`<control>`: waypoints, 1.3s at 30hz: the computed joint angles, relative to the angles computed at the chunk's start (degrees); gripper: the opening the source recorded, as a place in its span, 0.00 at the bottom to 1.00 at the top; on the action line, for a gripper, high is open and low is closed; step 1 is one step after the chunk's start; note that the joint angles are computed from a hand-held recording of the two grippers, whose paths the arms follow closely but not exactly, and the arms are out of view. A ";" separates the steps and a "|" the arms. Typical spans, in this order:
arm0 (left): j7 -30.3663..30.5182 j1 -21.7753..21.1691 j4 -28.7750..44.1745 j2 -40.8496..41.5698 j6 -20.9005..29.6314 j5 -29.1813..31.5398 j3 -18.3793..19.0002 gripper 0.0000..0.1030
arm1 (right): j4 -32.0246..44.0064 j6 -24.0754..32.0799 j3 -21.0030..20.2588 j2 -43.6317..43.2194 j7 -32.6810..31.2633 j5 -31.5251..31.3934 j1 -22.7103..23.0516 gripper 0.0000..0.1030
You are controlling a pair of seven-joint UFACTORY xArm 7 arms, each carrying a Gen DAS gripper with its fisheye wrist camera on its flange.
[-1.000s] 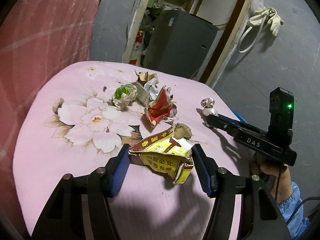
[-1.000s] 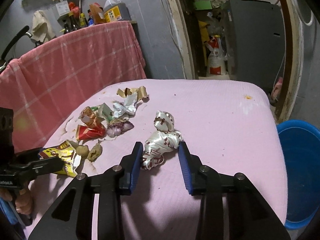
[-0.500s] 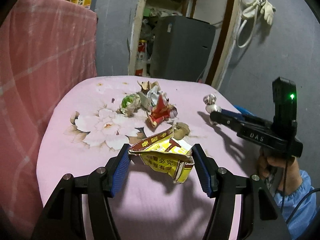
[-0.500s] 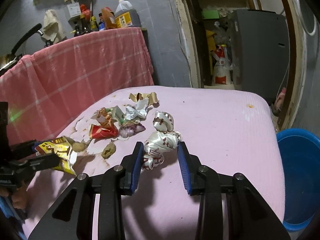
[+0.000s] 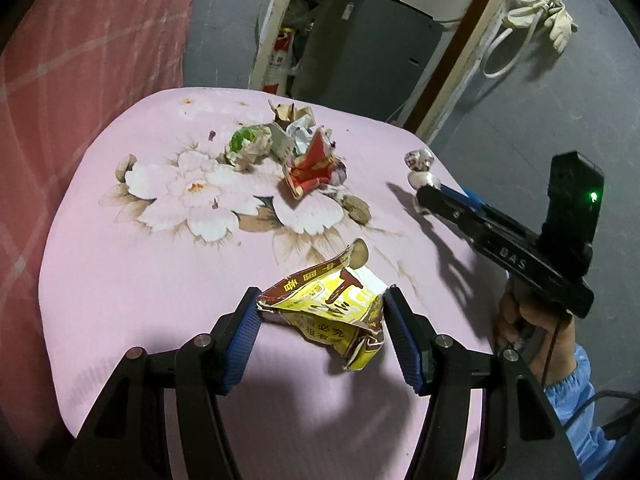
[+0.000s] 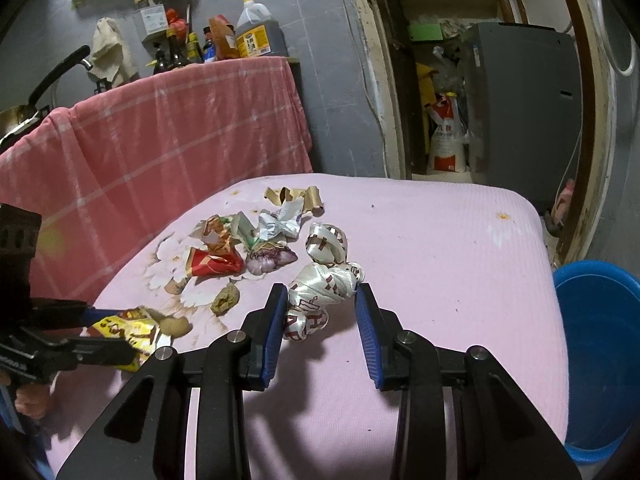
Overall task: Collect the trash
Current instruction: 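Grasp the yellow box with the left tool while the right tool grasps the foil ball, then lift the yellow box and foil ball and carry them over the bucket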
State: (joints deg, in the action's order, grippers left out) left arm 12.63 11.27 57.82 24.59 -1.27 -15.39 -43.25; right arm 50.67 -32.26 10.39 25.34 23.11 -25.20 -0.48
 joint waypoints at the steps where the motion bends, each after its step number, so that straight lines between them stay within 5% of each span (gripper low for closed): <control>1: -0.27 -0.47 -0.26 -0.42 0.03 0.03 0.42 0.54 | 0.02 -0.01 0.03 0.02 0.05 -0.07 -0.05 0.31; 12: -3.38 11.75 -5.89 -2.26 -6.50 1.89 -11.75 0.53 | -0.15 -0.14 -0.25 -0.01 -0.66 0.68 0.37 0.31; 18: -7.57 12.09 -6.88 -2.14 -11.74 5.61 -11.71 0.53 | -1.47 -2.22 -1.38 -0.78 -2.21 3.65 2.19 0.31; 28: -10.27 -2.16 -5.62 -3.12 -27.34 6.73 -0.03 0.53 | -7.83 -11.50 -5.96 -6.99 -15.73 20.03 10.98 0.31; 39: -7.88 -19.95 2.80 0.19 -38.38 4.32 12.00 0.53 | -14.33 -24.19 -6.17 -13.77 -24.16 33.75 13.31 0.31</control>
